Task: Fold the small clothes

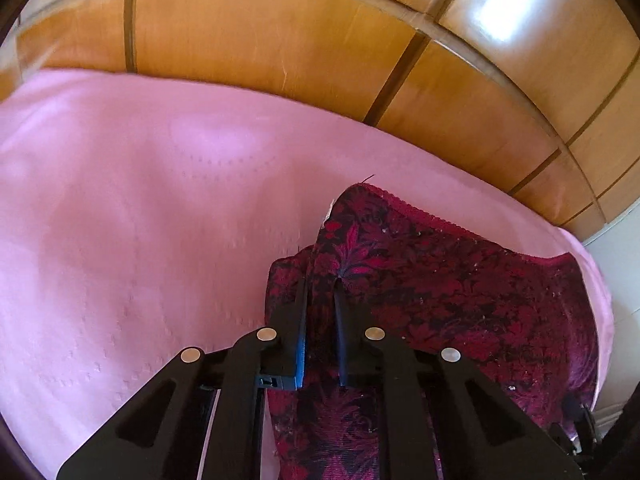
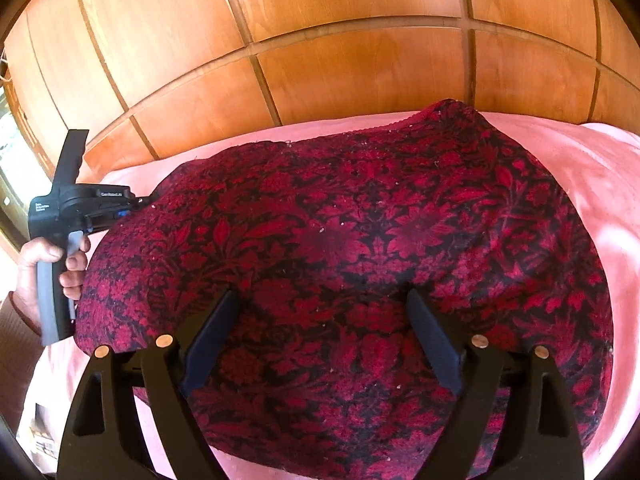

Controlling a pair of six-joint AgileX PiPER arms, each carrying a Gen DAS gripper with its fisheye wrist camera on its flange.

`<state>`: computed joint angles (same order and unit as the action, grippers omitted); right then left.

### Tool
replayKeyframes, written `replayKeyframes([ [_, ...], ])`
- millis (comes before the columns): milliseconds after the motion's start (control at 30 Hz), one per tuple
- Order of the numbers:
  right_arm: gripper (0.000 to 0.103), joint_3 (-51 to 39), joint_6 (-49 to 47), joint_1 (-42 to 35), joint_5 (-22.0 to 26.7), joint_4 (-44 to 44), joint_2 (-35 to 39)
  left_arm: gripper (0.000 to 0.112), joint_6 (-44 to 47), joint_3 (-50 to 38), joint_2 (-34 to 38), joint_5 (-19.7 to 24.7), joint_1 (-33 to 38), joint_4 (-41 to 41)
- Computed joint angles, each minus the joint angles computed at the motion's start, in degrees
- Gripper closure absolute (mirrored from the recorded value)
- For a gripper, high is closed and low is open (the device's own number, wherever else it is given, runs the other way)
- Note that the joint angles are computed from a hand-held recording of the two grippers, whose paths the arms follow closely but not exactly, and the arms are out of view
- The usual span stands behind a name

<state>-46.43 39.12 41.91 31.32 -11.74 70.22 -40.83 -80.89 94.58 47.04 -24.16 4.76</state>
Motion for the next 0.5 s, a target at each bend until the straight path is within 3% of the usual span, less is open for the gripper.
replayKeyframes([
  [100, 0.018, -1.4, -7.0, -2.1, 2.0, 5.8, -0.5, 0.092, -2.9, -0.9, -2.0, 1.9, -0.9, 2.3],
  [167, 0.024, -2.0, -13.0, -5.1, 3.7, 11.5, -2.9, 0.084, -7.6, -0.5, -4.5, 3.4, -3.6, 8.5],
  [267, 0.024, -0.8, -14.2, -10.6, 5.4, 13.2, -9.2, 0.084, -15.7, 2.3, -9.3, 4.5, -8.7, 17.7],
  [500, 0.031, 3.3, -26.1, -28.1, 13.0, 21.1, -17.8, 0.084, -22.9, 8.7, -16.6, 4.0, -20.7, 25.5],
])
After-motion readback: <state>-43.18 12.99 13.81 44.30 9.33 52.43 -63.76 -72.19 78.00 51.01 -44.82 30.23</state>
